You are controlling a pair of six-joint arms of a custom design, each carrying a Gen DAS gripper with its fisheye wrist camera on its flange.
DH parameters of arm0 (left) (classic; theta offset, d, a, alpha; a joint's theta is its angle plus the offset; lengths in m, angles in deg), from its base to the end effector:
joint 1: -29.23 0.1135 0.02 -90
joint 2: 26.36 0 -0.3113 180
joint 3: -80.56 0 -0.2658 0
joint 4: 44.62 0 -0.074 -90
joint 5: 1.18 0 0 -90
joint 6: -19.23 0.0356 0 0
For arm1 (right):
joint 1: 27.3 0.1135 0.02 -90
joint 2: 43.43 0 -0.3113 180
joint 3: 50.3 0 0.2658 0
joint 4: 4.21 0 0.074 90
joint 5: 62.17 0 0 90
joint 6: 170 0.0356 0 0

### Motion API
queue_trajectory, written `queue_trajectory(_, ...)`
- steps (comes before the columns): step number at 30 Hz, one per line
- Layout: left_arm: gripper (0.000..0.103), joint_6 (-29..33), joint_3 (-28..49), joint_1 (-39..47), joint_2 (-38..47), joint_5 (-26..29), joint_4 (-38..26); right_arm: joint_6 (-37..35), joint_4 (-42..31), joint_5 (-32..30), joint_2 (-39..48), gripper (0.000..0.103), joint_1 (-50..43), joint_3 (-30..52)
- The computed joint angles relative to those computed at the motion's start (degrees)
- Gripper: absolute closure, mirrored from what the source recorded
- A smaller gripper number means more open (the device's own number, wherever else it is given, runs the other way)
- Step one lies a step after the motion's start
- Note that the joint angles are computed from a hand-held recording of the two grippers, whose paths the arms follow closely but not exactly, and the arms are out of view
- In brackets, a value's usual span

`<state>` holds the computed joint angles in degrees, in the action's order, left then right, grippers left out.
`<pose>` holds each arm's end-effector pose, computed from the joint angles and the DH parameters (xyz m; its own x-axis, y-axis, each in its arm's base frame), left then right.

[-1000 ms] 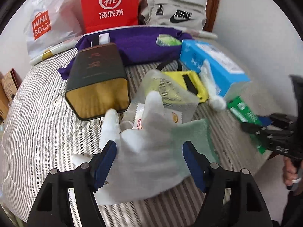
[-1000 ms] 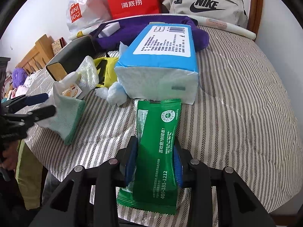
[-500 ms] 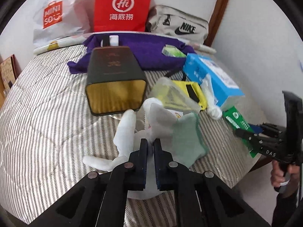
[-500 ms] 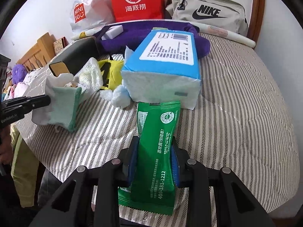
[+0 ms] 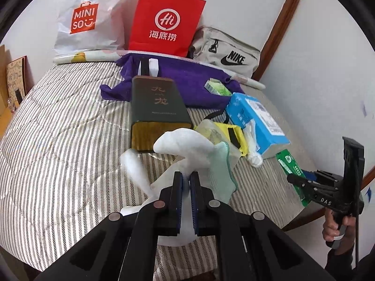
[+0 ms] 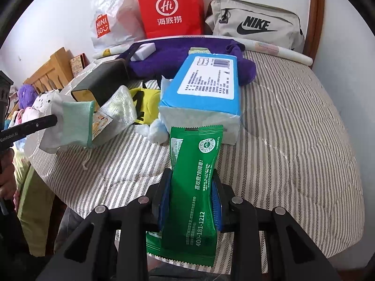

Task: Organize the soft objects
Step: 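Carry the glove in the left tool and green packet in the right tool to the towel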

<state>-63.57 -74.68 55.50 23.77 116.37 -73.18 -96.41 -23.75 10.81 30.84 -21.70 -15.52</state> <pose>0.1174 0.0396 0.1532 -0.7377 -0.2402 -0.6310 -0.0562 0.9532 -0.2971 0.1944 0.0295 0.1515 -0.7499 -0.3450 -0.5645 -0.4744 0.8751 0.0954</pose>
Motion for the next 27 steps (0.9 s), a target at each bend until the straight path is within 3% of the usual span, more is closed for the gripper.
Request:
queue_trajectory(7,0.096,2.1,2.2,3.8,-3.4,3.0,-5.5,0.1,-3.8,-0.4,-4.2,0.072,0.6,1.1)
queue_trajectory(15,0.096,2.7,4.1,6.3,-1.4,3.8,-5.8,0.1,-6.7,-1.1,-5.9,0.072,0.5,3.6)
queue_trajectory(27,0.096,-0.7,11.5,3.2,3.3,0.6,-5.1,1.4,-7.8,-1.1,-0.3,0.072,2.3,12.5)
